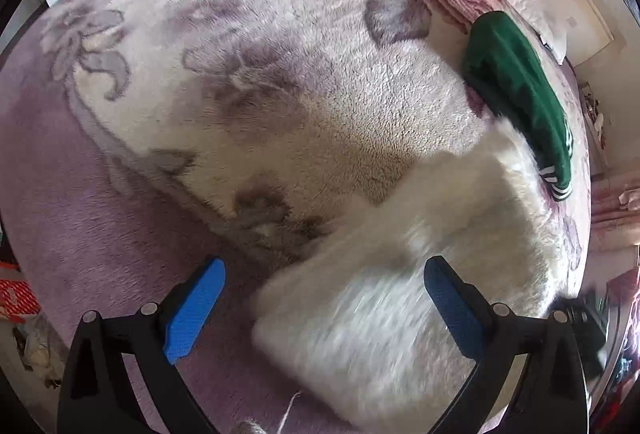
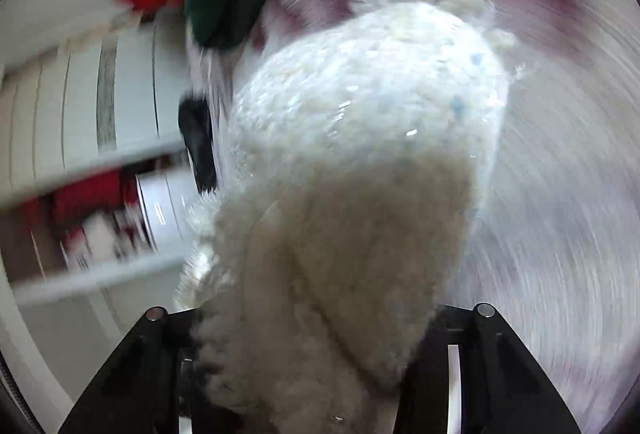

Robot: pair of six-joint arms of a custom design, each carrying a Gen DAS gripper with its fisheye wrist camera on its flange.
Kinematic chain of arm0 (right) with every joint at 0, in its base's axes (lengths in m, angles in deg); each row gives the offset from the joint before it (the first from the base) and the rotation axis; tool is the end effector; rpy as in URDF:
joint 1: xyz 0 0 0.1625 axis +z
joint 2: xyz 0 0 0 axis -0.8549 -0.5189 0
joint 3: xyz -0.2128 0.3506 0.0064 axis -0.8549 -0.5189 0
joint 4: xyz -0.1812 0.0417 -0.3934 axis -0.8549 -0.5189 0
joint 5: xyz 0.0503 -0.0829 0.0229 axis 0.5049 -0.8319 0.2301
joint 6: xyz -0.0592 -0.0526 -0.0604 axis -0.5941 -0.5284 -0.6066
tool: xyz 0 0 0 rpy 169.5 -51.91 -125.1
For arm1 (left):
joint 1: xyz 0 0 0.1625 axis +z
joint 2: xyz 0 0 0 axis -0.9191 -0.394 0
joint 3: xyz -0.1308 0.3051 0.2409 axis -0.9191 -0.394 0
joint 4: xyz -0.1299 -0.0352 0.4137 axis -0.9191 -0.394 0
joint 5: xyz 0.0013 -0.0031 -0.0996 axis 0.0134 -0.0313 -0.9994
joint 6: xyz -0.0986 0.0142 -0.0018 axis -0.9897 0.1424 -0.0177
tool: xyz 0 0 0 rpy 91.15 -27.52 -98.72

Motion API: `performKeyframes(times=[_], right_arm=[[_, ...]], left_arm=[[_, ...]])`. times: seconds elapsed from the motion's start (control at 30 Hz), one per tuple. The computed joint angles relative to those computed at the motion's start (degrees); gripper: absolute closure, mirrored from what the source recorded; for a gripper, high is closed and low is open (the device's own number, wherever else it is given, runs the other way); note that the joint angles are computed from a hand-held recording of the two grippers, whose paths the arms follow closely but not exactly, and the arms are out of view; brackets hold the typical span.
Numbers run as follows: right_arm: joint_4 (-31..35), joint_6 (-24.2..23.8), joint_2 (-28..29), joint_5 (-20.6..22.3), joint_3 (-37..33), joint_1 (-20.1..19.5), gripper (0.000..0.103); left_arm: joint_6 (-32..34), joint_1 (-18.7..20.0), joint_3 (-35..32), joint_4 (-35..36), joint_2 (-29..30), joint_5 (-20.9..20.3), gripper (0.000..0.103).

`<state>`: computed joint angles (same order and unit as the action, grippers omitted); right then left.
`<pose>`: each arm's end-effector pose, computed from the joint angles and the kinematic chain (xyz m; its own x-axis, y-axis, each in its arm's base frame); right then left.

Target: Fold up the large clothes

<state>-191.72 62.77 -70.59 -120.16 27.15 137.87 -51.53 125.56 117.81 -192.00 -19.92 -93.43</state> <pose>0.0254 -0.6513 0.3480 -0.6959 0.5203 -0.4950 0.7179 0.5221 -0.4605 -0.2299 -0.7262 0.3425 -0.9133 0.0290 -0.4062 0.1360 0.9619 -0.2371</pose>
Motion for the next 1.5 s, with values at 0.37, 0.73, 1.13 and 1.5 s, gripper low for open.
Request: performKeyframes(times=[0.37, 0.73, 1.13, 1.5], right_arm=[[-1.47, 20.73, -27.51, -2.36, 33.28, -5.23, 0.033], [36.25, -18.1, -20.4, -29.88, 2.58, 9.02, 0.021], [46.32, -34.05, -7.01, -7.46, -10.53, 5.96, 0.019], [46.92, -30.37, 0.94, -28.28, -14.49, 12.79, 0.083]], left_arm=[[-1.76, 1.79, 14.53, 5.84, -7.26, 13.47, 0.0], [1.21, 4.61, 19.98, -7.47, -5.7, 13.96, 0.0], [-3.99, 3.44, 16.1, -2.57, -7.03, 5.92, 0.0], [-4.14, -2.28, 19.73, -1.71, -9.78, 6.39, 0.0]])
